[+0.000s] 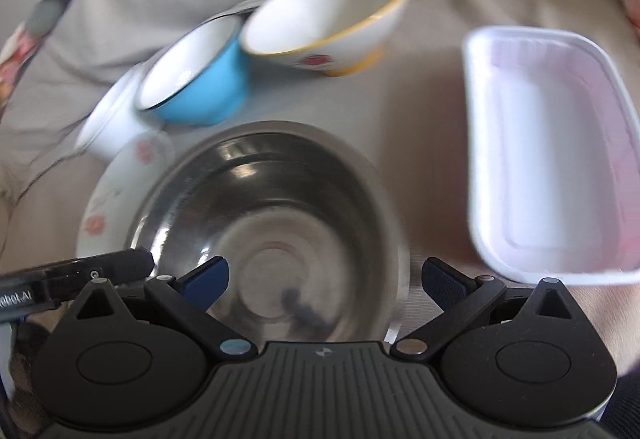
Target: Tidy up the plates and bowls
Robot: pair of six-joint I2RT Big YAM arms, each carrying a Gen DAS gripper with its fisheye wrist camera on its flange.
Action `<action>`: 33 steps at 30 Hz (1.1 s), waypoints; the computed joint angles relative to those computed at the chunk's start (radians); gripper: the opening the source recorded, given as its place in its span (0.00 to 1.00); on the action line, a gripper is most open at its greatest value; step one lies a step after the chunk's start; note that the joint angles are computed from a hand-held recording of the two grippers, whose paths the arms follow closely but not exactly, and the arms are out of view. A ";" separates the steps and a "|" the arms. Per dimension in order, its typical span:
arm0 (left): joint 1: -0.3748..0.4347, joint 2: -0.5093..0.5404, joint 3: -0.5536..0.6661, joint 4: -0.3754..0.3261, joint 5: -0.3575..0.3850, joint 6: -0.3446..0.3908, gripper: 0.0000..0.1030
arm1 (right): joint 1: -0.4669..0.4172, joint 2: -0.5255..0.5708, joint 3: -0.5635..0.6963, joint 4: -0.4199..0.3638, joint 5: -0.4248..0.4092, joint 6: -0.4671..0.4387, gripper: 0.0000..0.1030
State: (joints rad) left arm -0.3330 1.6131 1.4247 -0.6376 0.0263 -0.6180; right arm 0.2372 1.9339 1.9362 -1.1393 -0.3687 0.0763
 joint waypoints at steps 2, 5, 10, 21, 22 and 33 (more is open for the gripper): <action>0.011 0.002 -0.009 0.002 0.037 -0.011 0.19 | -0.002 0.020 0.024 -0.029 0.011 0.043 1.00; 0.023 -0.012 -0.037 0.054 0.052 -0.025 0.19 | -0.002 0.001 -0.013 0.012 0.021 0.082 1.00; 0.015 0.005 -0.023 0.049 0.027 -0.021 0.18 | -0.002 -0.017 -0.052 0.066 0.023 0.145 1.00; -0.002 -0.030 -0.053 0.068 0.023 -0.015 0.20 | 0.060 -0.114 -0.192 0.241 0.167 -0.020 0.60; -0.001 -0.044 -0.063 0.081 0.023 -0.012 0.20 | 0.064 -0.131 -0.211 0.264 0.184 -0.011 0.56; 0.126 -0.202 -0.122 0.037 -0.153 -0.028 0.20 | 0.177 -0.021 0.068 0.207 0.065 -0.104 0.55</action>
